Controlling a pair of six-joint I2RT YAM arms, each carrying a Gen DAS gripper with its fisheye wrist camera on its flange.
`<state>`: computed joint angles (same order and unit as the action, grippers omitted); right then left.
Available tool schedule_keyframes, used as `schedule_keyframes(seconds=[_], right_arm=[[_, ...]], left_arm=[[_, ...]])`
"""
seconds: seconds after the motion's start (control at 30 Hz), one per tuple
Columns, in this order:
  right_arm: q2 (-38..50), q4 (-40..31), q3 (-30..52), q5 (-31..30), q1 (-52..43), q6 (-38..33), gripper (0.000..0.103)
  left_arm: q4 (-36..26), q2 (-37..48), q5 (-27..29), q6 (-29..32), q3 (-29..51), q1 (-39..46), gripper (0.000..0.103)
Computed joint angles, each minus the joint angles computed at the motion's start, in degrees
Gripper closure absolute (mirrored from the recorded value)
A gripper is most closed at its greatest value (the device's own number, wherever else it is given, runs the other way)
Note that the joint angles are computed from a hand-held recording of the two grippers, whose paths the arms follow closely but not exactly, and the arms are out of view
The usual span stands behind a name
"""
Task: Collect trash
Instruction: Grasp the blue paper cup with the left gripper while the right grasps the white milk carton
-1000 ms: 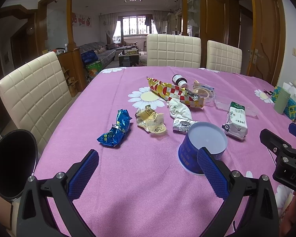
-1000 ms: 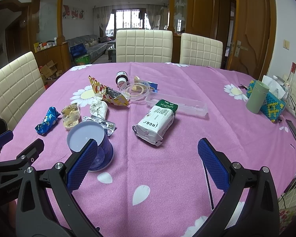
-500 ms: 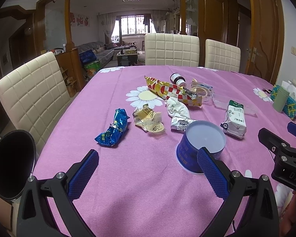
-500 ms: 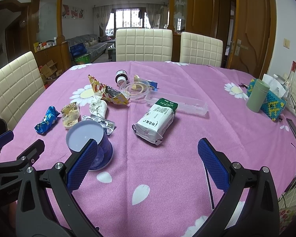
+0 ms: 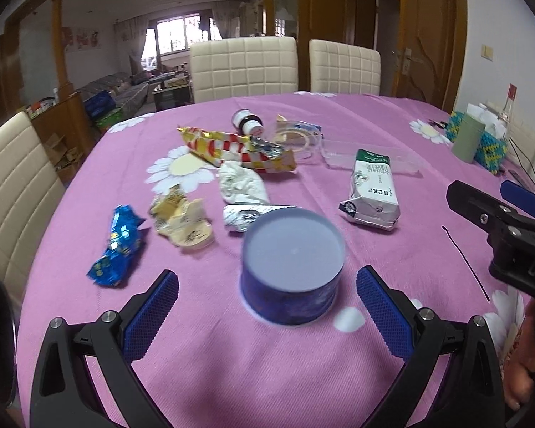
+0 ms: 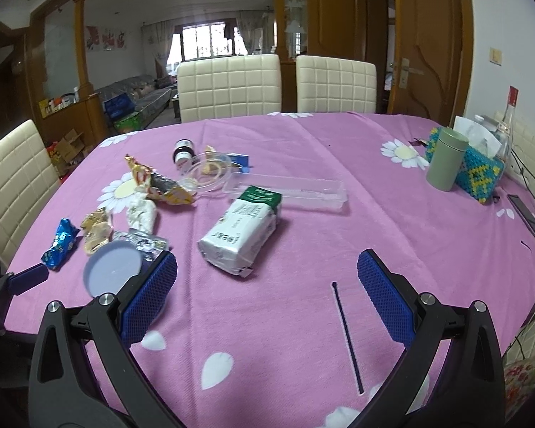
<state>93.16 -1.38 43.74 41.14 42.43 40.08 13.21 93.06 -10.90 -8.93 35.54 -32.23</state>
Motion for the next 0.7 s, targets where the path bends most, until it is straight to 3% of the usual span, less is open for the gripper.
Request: schedule_keyframes(seconds=[0.13,0.27,0.3,0.37,0.5,0.7], right_arm=[[1.0,0.9,-0.1,-2.1,-2.9,-1.0,0.003],[3.4,1.5,1.1,-5.1,-5.1,-2.1,0.003],[4.3,1.9,1.7,-6.3,-5.7,-2.9,0.003],[6.4,3.4,2.9,-8.3,-6.7,-4.8,0.003],[11.8,3.5,7.8,-12.1,-8.1,-7.7,0.003],[20.3,-0.5,18.5,-17.5,-10.1,-9.7,0.003]], left_arm=[[-5.4,8.5,0.4,-0.4,8.7,-0.5,0.006],[-6.7,13.9,2.6,-2.0,13.3,0.6,0.007],[-5.8,13.8,2.8,-2.7,12.9,0.9,0.010],[-5.0,13.4,3.3,-3.2,12.6,1.7,0.029],[-5.0,12.2,4.7,-3.6,11.5,3.7,0.029],[-3.3,8.2,0.3,-3.5,7.9,6.2,0.029]])
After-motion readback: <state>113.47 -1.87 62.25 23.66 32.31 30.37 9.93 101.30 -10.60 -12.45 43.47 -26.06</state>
